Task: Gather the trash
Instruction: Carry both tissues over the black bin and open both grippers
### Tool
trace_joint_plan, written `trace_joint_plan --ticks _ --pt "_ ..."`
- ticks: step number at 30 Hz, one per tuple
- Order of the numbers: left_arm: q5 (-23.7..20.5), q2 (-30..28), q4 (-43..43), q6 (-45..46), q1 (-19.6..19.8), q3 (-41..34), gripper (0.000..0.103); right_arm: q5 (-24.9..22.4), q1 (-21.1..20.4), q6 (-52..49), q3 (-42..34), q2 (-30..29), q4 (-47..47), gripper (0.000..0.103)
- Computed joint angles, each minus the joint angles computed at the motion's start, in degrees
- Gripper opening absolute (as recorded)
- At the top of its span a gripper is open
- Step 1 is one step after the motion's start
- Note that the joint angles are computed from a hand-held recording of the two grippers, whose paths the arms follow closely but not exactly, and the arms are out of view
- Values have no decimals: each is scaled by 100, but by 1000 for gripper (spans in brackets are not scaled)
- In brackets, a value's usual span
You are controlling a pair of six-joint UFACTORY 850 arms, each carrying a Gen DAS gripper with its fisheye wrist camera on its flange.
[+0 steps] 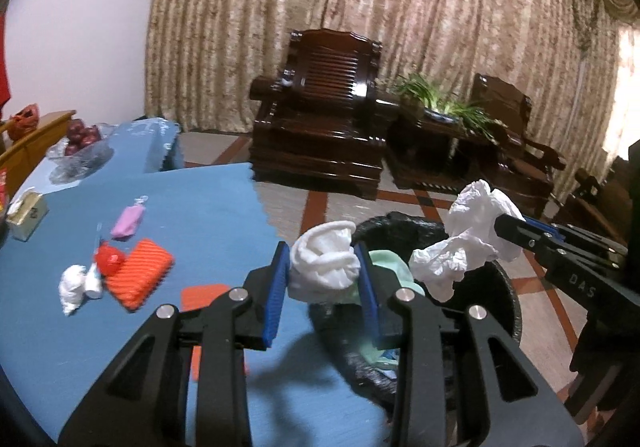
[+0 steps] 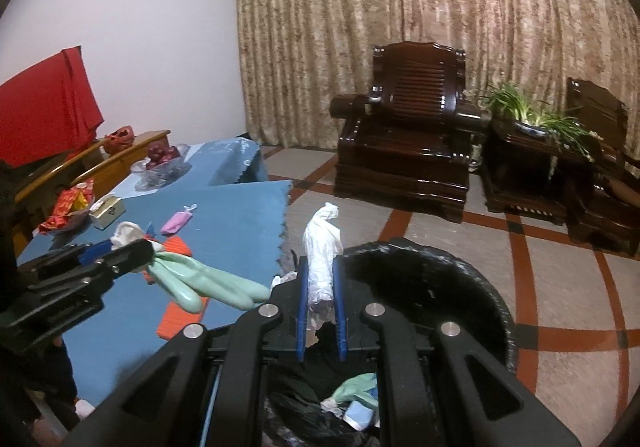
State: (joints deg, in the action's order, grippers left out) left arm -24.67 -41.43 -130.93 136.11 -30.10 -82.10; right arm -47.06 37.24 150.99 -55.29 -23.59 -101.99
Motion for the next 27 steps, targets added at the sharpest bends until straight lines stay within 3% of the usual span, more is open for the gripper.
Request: trace_joint_plan --ticks 16,23,27 --pt "250 -751 991 -728 -546 -921 32 -95 -188 433 667 246 372 11" --pt "429 -1044 1925 -1651 -638 -1308 33 32 -270 663 858 218 425 11" --pt "423 -1106 2154 -1982 -627 -1392 46 127 -312 676 857 175 445 15"
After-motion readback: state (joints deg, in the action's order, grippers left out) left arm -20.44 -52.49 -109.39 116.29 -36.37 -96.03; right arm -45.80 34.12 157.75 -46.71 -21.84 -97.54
